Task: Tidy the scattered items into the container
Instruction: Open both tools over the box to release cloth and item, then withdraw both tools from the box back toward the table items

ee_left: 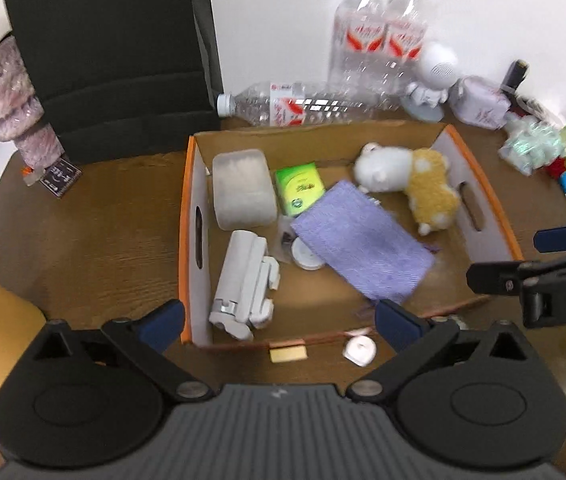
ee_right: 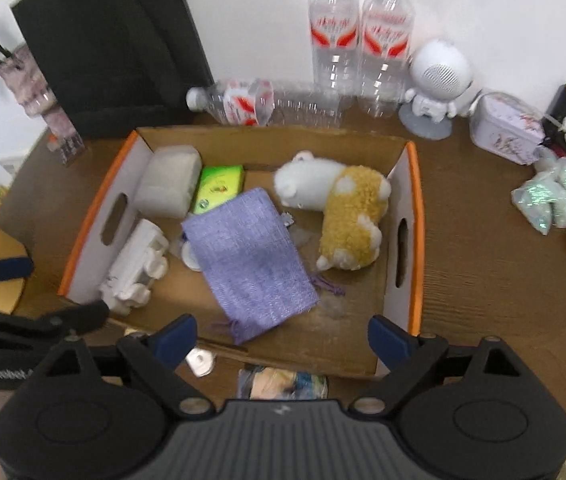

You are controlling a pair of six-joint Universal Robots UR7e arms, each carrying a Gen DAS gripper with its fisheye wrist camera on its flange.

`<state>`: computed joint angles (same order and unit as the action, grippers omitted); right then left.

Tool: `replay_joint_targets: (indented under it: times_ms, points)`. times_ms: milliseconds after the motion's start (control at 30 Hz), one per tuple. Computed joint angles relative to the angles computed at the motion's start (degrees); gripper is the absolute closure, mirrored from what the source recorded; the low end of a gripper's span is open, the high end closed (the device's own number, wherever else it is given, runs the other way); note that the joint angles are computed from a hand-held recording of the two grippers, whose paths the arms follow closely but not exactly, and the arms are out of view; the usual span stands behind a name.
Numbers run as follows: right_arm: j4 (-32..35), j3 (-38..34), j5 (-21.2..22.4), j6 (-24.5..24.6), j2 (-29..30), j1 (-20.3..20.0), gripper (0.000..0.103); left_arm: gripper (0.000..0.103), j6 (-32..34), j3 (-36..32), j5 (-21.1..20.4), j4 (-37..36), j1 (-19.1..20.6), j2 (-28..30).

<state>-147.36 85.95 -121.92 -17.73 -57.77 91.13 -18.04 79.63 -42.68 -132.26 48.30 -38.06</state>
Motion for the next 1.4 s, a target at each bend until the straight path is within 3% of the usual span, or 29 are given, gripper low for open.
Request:
replay_joint_targets:
  times_ms: [133, 267, 400, 600, 667, 767, 833, 900, 1033, 1167, 1400]
  points:
    - [-3.5, 4.6, 1.0, 0.4, -3.9, 1.2, 0.009, 0.000, -1.4, 3.9, -0.4, -2.8, -2.0, -2.8]
    - [-7.0, 8.9, 0.6, 0.1, -7.1, 2.7, 0.009, 0.000, -0.7, 9.1, 1.6, -8.1, -4.7, -5.9]
    - [-17.2, 15.7, 3.7, -4.2, -11.0, 3.4, 0.009, 0.000, 9.6, 19.0, 9.1, -31.3, -8.9, -7.1]
    - [-46.3, 30.5, 17.0, -15.8, -14.0, 0.6, 0.008, 0.000, 22.4, 29.8, 14.5, -67.3, -12.6, -3.4]
    - [-58.0, 35.8, 22.3, -19.2, -13.0, -2.2, 0.008, 0.000, 24.3, 35.2, 16.4, -79.3, -14.2, -1.6]
    - [-76.0, 43.8, 33.5, -23.7, -9.7, -9.9, 0.006, 0.000, 26.3, 41.6, 13.9, -95.3, -14.0, 3.0]
    - [-85.6, 46.6, 35.7, -25.2, -5.1, -14.0, 0.006, 0.000, 21.8, 44.8, 12.9, -96.3, -13.5, 4.7]
    - [-88.4, 47.9, 34.3, -23.9, -2.8, -16.1, 0.006, 0.000, 17.8, 46.6, 13.1, -93.4, -13.5, 5.5]
    - [-89.0, 48.9, 30.2, -23.6, -0.3, -17.3, 0.006, 0.000, 20.7, 46.1, 13.5, -94.8, -12.7, 9.6]
    - [-91.4, 49.7, 25.0, -25.8, 2.2, -16.7, 0.006, 0.000, 16.2, 46.6, 15.1, -87.1, -11.9, 9.7]
    - [-92.9, 52.8, 24.9, -25.7, 3.1, -17.5, 0.006, 0.000, 12.9, 48.3, 15.9, -86.8, -12.2, 10.3]
